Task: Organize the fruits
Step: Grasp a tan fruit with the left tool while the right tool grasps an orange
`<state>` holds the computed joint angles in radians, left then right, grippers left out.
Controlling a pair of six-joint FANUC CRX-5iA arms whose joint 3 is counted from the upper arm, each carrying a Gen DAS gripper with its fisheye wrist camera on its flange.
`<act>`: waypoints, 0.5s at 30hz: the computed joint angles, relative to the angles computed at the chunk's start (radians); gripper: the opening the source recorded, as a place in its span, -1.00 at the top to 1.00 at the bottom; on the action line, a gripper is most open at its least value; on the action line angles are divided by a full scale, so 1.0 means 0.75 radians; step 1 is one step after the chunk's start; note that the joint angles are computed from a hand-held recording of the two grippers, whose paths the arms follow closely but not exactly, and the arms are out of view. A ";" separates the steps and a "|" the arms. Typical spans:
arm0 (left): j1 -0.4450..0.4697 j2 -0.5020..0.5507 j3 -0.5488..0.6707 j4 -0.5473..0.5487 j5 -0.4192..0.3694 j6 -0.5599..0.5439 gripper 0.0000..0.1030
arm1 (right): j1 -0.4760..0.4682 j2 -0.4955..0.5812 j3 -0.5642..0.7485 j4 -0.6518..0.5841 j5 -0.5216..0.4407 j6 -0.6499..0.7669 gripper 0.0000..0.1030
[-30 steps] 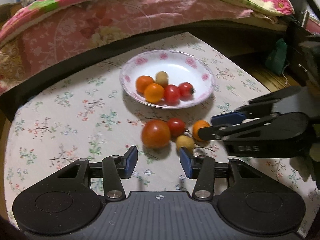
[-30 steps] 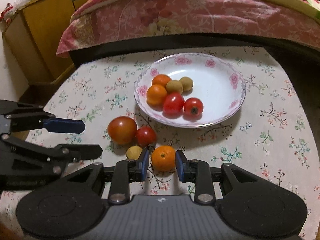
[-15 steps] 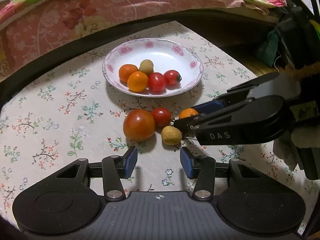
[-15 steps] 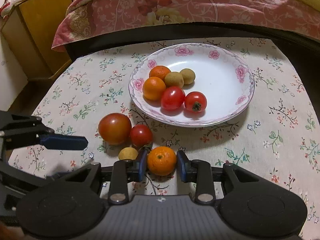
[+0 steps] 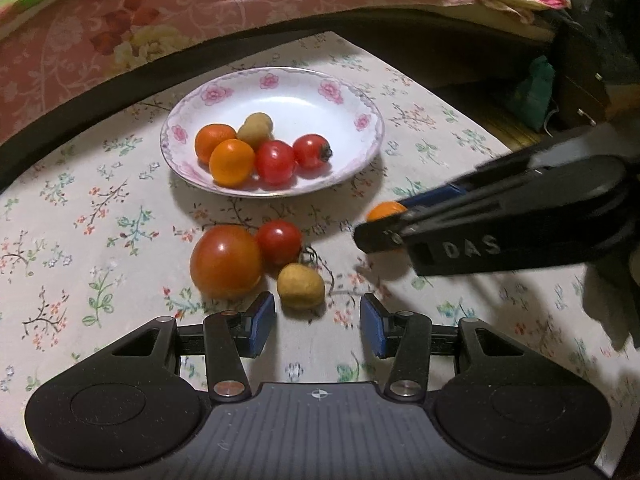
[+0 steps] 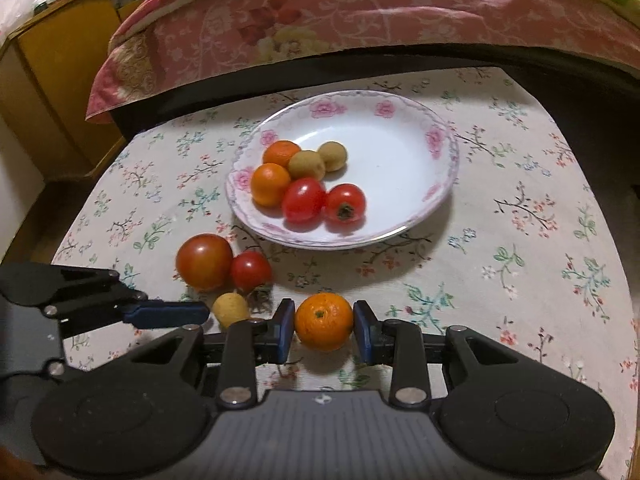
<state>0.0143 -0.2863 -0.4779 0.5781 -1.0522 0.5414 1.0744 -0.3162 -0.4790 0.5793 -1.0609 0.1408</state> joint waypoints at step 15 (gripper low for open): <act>-0.006 -0.043 -0.019 -0.027 0.030 0.080 0.35 | 0.005 -0.029 -0.007 -0.053 0.006 0.006 0.39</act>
